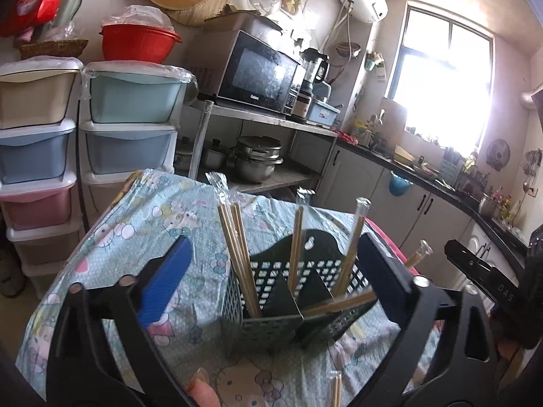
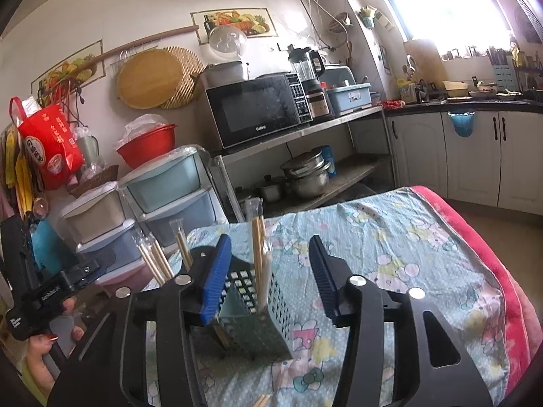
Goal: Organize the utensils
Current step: 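Open both tools to release the chopsticks into the caddy compartments, then move both open tools back toward the loose chopsticks on the cloth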
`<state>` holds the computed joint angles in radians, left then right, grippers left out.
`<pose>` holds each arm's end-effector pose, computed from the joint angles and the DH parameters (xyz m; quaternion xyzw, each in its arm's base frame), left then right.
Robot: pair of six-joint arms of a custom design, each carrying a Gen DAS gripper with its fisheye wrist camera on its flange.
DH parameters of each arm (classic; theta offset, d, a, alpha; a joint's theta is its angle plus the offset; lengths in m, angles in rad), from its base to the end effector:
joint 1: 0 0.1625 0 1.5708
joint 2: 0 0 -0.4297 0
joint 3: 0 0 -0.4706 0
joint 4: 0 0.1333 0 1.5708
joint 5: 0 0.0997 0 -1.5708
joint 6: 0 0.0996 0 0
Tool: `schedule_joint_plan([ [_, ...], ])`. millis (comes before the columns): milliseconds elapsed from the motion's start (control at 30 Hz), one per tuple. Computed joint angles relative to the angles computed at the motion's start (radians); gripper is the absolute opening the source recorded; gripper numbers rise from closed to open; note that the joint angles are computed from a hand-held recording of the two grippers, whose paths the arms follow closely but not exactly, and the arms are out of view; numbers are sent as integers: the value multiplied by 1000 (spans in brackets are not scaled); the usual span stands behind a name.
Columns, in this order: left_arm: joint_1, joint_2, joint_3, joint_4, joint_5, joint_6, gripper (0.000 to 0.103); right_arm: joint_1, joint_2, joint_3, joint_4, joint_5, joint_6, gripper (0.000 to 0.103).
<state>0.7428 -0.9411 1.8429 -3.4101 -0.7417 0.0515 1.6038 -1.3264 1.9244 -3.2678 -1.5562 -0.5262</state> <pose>-0.3450 -0.5974 0.1812 0.1830 0.8163 -0.5188 0.1760 0.1554 -0.6221 0.3580 0.2390 -0.8186 0.5080 0.1214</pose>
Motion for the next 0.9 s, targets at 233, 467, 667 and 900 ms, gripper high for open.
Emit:
schedule_joint_plan([
  [233, -15, -17, 41, 28, 8, -7, 92, -3, -36, 42, 42, -50, -11, 62],
  [467, -24, -32, 72, 34, 20, -19, 92, -12, -74, 83, 62, -66, -21, 67],
  [667, -32, -38, 94, 68, 20, -41, 92, -12, -102, 118, 89, -81, -37, 68],
  [900, -36, -40, 113, 112, 10, -63, 92, -24, -127, 144, 128, -97, -31, 68],
])
